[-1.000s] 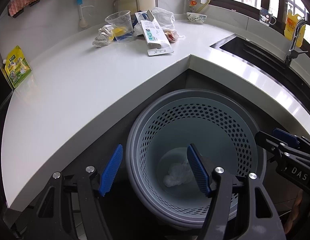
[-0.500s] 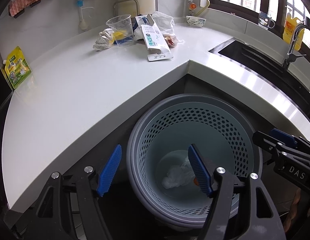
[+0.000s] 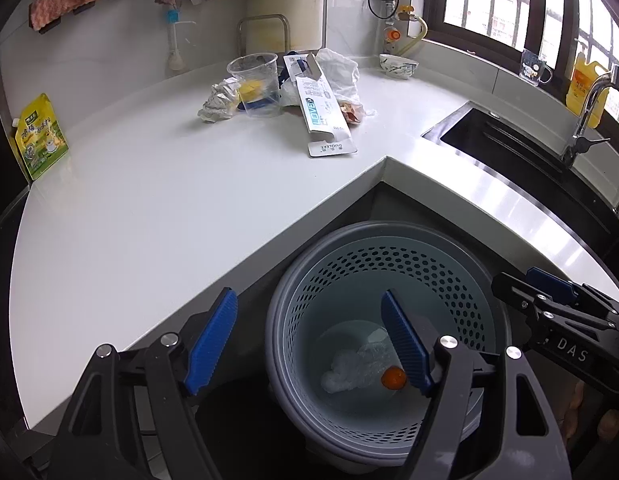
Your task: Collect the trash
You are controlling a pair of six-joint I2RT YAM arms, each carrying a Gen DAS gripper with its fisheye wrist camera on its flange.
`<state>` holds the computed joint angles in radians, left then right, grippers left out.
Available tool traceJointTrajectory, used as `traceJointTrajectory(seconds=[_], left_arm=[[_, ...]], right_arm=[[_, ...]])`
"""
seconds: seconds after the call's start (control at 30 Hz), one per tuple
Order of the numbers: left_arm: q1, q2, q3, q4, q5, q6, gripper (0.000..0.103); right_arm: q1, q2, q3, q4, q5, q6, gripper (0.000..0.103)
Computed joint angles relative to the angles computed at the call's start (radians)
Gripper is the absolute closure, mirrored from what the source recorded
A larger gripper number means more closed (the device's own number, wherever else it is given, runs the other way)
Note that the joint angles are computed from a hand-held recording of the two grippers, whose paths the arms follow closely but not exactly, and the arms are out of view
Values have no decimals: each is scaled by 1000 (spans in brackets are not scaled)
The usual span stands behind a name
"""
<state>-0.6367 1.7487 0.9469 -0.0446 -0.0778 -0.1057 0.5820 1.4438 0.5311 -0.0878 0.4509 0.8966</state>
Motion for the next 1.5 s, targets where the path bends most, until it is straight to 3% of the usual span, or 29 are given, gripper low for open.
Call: traceJointTrajectory(seconds=[0.43, 0.73, 1.07, 1.5], left_arm=[[54, 39, 80, -23, 19, -12, 26], [114, 116, 203, -65, 16, -16, 24], [189, 226, 428, -117, 18, -8, 20], [251, 386, 722, -206, 22, 2, 15]], right_arm=[[-107, 47, 54, 58, -86, -121, 41], [-192, 162, 165, 95, -176, -215, 41], [-275, 331, 460, 34, -249, -354, 40], [-332, 588, 905, -153, -262, -495, 35]])
